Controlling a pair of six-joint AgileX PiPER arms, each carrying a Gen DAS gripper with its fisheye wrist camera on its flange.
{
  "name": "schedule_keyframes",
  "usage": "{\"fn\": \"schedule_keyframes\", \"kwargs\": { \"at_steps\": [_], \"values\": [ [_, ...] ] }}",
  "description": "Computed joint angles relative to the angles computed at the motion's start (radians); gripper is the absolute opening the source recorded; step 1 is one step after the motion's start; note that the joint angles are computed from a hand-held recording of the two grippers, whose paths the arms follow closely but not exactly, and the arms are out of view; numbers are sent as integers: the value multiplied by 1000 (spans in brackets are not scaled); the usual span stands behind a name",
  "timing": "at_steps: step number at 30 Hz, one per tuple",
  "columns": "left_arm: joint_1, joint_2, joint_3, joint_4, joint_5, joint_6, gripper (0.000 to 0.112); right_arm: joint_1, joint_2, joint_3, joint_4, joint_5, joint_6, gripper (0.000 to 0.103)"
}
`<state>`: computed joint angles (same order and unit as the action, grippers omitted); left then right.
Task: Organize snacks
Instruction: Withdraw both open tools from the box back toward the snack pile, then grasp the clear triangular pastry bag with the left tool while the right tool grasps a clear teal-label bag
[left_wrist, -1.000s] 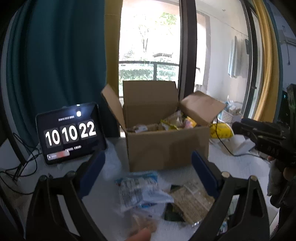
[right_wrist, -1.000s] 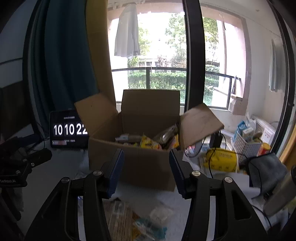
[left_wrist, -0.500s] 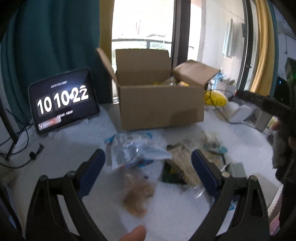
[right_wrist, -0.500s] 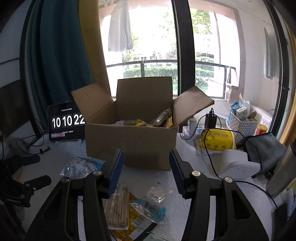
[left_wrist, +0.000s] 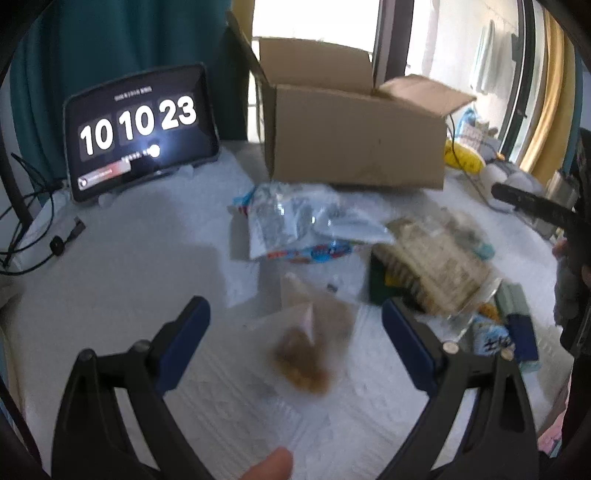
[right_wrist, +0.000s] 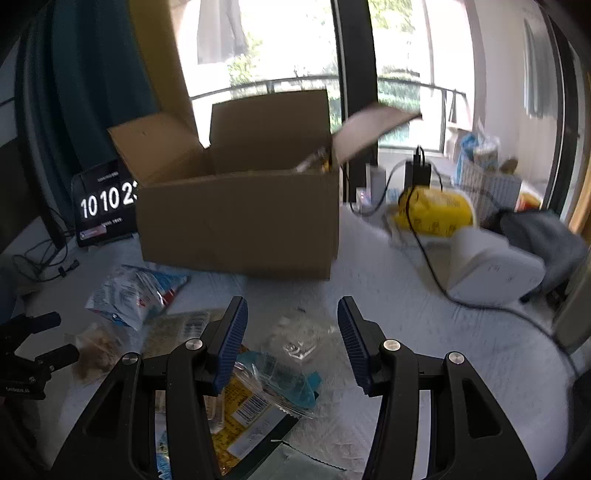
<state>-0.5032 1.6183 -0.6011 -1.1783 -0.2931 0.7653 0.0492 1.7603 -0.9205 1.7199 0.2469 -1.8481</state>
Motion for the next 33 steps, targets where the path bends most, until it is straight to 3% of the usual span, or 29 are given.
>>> {"fn": "schedule_keyframes", "kwargs": {
  "at_steps": [4,10,16,21,26,33],
  "values": [
    [4,53,-22,64,34,-32,95,0,55,-36,-44,-5,54,54],
    [21,110,-64,52,69,14,95,-9,140,-116,-341,14,370,54],
    [60,147,-101,84,138,10,93,-28,211,-180,-547,68,599,65],
    [58,151,-107,46,147,75,71,-35,253,-245,-692,135,752,69],
    [56,135,-91,56,135,59,48,-41,264,-263,-691,157,770,66],
    [17,86,-32,129,102,-17,41,-19,220,-212,-636,114,669,51]
  ]
}}
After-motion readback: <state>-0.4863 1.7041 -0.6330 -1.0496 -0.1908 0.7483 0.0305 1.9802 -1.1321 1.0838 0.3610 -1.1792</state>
